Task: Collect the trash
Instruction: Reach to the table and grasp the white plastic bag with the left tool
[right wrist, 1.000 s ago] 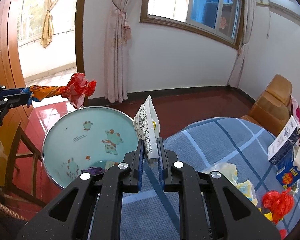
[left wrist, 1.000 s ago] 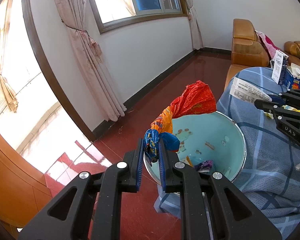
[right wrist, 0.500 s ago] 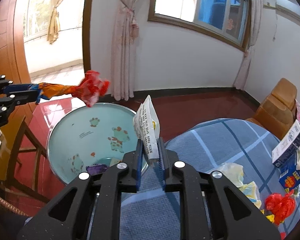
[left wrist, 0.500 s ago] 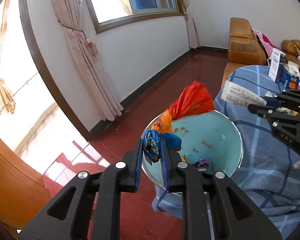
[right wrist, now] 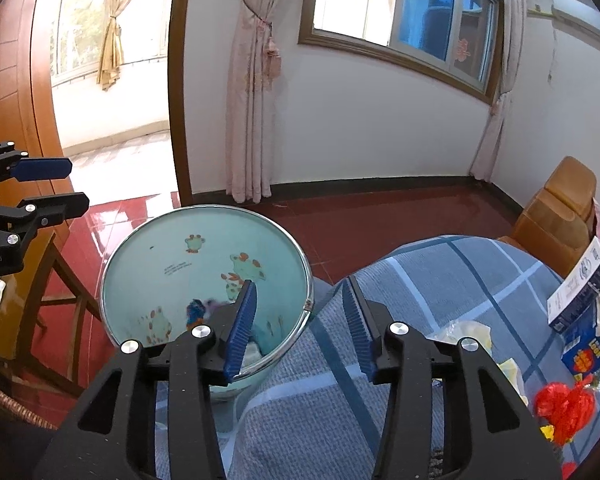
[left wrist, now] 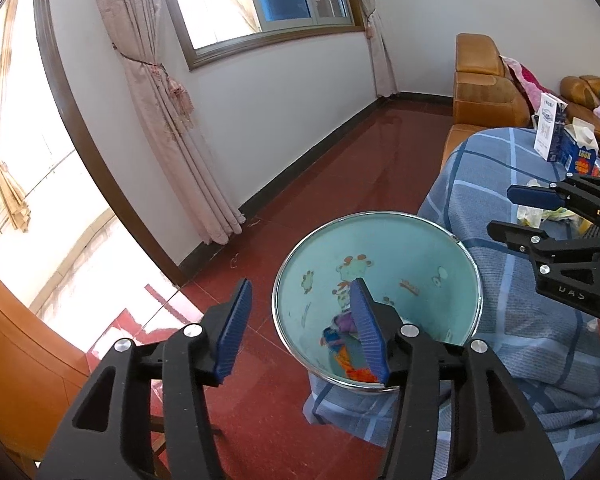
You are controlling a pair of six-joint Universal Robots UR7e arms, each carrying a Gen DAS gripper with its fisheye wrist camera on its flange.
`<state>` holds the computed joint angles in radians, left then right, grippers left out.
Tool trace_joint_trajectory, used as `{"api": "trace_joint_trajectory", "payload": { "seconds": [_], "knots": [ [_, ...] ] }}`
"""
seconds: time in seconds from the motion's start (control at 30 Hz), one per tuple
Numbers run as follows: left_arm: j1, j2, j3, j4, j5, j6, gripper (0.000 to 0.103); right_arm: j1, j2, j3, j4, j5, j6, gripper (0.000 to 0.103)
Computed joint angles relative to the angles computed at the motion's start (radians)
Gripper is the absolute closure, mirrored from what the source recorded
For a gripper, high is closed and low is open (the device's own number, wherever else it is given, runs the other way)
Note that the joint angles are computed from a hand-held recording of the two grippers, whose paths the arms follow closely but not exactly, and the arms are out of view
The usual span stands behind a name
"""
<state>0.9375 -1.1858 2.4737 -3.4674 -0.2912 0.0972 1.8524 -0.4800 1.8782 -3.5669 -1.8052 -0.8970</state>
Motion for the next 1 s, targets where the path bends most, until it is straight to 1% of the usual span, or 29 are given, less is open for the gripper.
{"api": "trace_joint_trajectory", "payload": {
  "seconds": [0.13, 0.23, 0.3, 0.4, 0.5, 0.6, 0.63, 0.7, 0.9, 0.97, 1.0],
  "knots": [
    [0.002, -0.009, 0.002, 0.022, -0.011, -0.015, 0.051, 0.002, -0.023, 0.024, -0.016, -0.004, 0.027, 0.058],
    [-0.005, -0.011, 0.008, 0.047, -0.029, -0.038, 0.05, -0.003, -0.089, 0.082, -0.055, 0.003, 0.051, 0.054],
    [-0.013, 0.004, 0.01, 0.053, -0.038, -0.044, 0.048, -0.02, -0.145, 0.129, -0.09, 0.009, 0.074, 0.05],
    [-0.026, 0.034, 0.006, 0.086, -0.069, -0.071, 0.047, -0.057, -0.22, 0.187, -0.168, -0.022, 0.104, 0.049],
    [-0.04, 0.071, -0.002, 0.11, -0.1, -0.089, 0.047, -0.109, -0.278, 0.24, -0.254, -0.069, 0.123, 0.045],
    [-0.068, 0.113, -0.008, 0.123, -0.14, -0.107, 0.046, -0.165, -0.313, 0.295, -0.326, -0.089, 0.122, 0.044],
    [-0.08, 0.132, -0.012, 0.119, -0.15, -0.106, 0.046, -0.187, -0.325, 0.317, -0.347, -0.09, 0.128, 0.043],
    [-0.1, 0.161, -0.021, 0.115, -0.171, -0.11, 0.041, -0.226, -0.342, 0.355, -0.384, -0.091, 0.139, 0.043],
    [-0.172, 0.259, -0.066, 0.098, -0.245, -0.126, 0.041, -0.34, -0.371, 0.466, -0.542, -0.1, 0.147, 0.042],
    [-0.192, 0.291, -0.082, 0.087, -0.277, -0.124, 0.041, -0.378, -0.384, 0.497, -0.612, -0.109, 0.152, 0.042],
    [-0.202, 0.306, -0.09, 0.088, -0.289, -0.126, 0.041, -0.401, -0.396, 0.513, -0.635, -0.103, 0.158, 0.042]
  ]
}}
